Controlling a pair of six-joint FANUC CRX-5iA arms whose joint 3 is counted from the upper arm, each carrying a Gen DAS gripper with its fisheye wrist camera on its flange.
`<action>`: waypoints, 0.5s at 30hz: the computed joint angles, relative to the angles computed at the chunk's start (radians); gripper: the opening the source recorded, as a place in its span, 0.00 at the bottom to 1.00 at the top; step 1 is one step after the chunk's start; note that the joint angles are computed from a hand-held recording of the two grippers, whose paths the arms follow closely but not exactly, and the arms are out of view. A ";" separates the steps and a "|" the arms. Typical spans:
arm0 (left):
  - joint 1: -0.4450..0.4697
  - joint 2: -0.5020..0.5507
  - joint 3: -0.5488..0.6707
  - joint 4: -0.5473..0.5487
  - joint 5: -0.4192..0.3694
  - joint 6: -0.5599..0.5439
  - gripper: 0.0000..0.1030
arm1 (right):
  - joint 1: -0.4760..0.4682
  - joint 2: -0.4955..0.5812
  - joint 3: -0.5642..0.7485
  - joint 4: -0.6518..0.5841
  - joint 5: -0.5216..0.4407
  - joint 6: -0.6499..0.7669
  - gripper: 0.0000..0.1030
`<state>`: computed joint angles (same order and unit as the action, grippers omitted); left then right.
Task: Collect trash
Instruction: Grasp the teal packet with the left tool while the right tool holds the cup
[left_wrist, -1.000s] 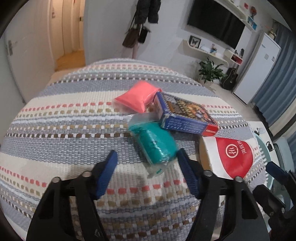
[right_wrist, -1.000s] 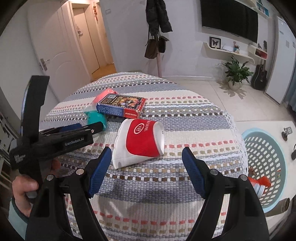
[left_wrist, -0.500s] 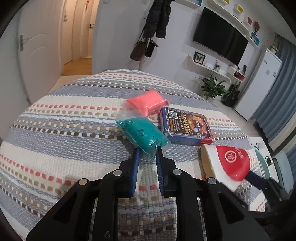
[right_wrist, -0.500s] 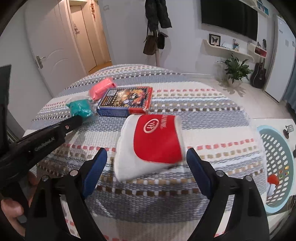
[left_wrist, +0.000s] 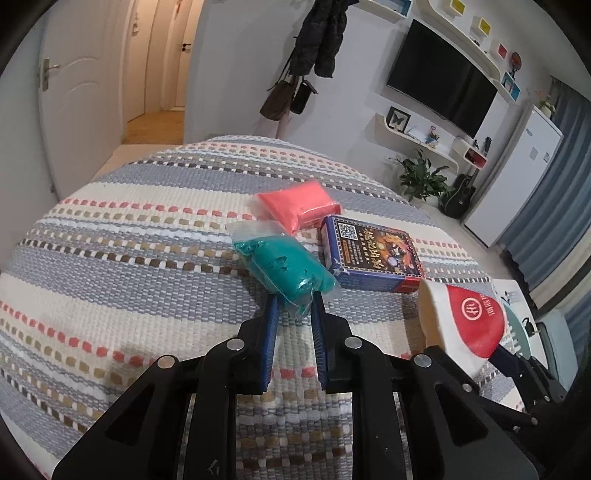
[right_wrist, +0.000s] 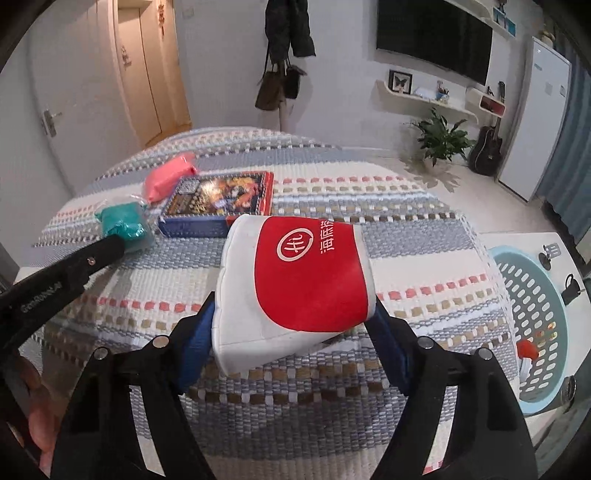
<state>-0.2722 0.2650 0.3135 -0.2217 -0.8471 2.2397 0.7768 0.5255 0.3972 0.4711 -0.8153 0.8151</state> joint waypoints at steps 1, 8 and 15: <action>-0.006 0.002 0.008 -0.012 -0.005 0.008 0.16 | 0.001 -0.013 -0.024 0.019 0.024 -0.015 0.71; -0.047 -0.023 0.036 -0.097 -0.005 0.035 0.08 | -0.013 -0.077 -0.070 -0.047 0.063 -0.026 0.71; -0.095 -0.054 0.069 -0.131 -0.001 0.033 0.06 | -0.020 -0.187 -0.222 0.140 0.143 -0.189 0.71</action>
